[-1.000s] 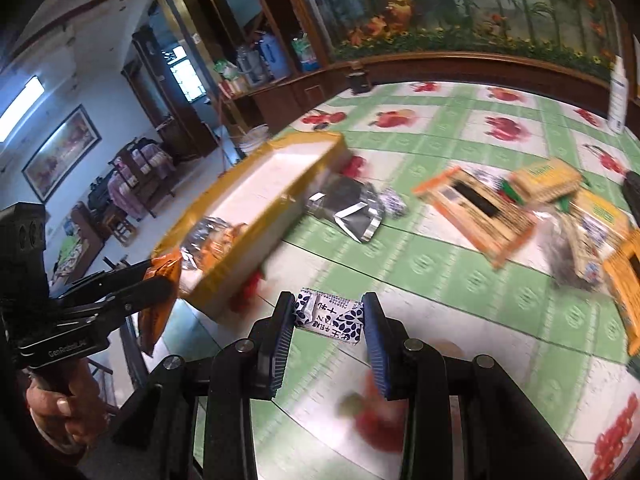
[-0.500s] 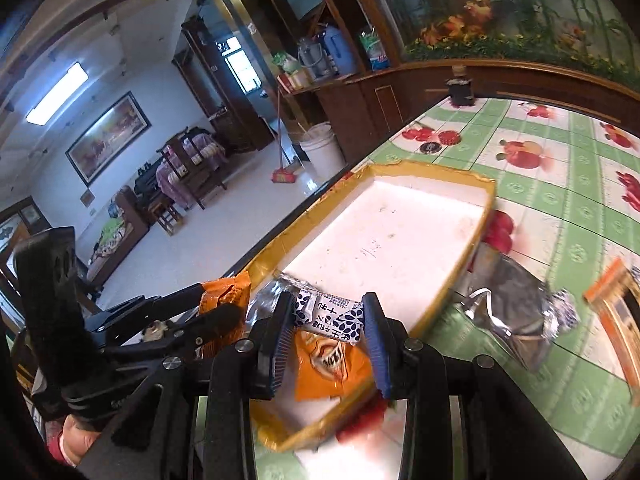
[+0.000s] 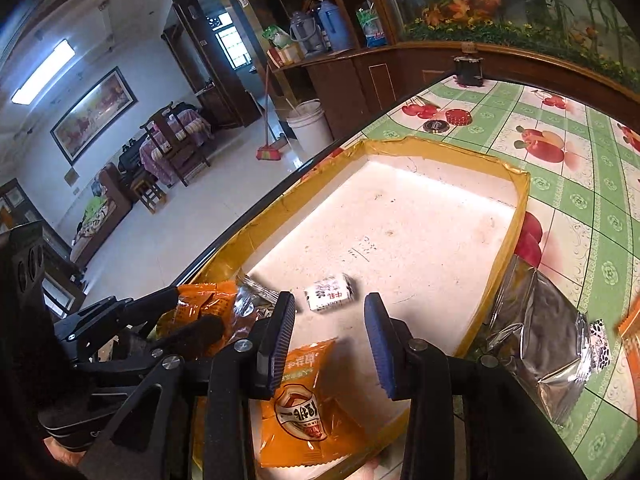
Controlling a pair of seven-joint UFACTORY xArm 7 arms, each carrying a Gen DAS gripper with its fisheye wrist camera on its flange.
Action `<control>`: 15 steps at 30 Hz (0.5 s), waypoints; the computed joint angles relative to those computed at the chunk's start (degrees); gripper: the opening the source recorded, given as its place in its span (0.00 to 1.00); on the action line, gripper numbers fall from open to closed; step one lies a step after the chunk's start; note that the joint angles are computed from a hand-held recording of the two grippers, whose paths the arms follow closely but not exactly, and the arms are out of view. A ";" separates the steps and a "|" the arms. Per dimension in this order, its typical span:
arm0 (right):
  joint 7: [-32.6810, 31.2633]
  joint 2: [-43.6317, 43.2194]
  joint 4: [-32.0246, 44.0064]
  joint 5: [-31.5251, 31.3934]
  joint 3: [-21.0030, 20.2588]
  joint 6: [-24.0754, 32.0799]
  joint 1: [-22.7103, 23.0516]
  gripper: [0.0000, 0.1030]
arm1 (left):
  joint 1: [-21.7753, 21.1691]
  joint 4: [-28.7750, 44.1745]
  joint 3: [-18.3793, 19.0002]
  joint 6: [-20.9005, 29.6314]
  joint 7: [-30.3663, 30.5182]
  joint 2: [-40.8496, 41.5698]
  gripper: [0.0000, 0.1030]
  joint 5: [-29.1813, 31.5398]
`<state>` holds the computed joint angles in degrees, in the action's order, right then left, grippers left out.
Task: Organize snacks
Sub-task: 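Carry both items over the tray and open both tools to drop them, then withdraw both open tools from the tray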
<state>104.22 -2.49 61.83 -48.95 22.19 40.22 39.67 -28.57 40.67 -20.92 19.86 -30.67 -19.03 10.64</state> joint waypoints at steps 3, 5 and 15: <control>3.16 -2.81 -1.91 -1.15 0.61 0.55 -0.03 0.46 | -0.44 -1.10 0.29 -1.03 -0.55 -1.97 0.60 -0.81; 7.55 -6.22 -4.30 -3.05 1.94 0.69 -0.57 0.60 | -0.08 -1.54 -0.20 -1.75 -1.03 -3.16 0.60 -0.61; 39.18 -34.46 -21.76 -6.47 14.93 1.77 -6.98 0.90 | 0.28 -2.39 -5.75 -2.39 -5.95 -10.33 0.70 1.79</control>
<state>143.41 -36.95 40.07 -55.42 37.11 41.99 32.70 -28.29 38.28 -26.67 17.47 -36.62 -29.36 12.44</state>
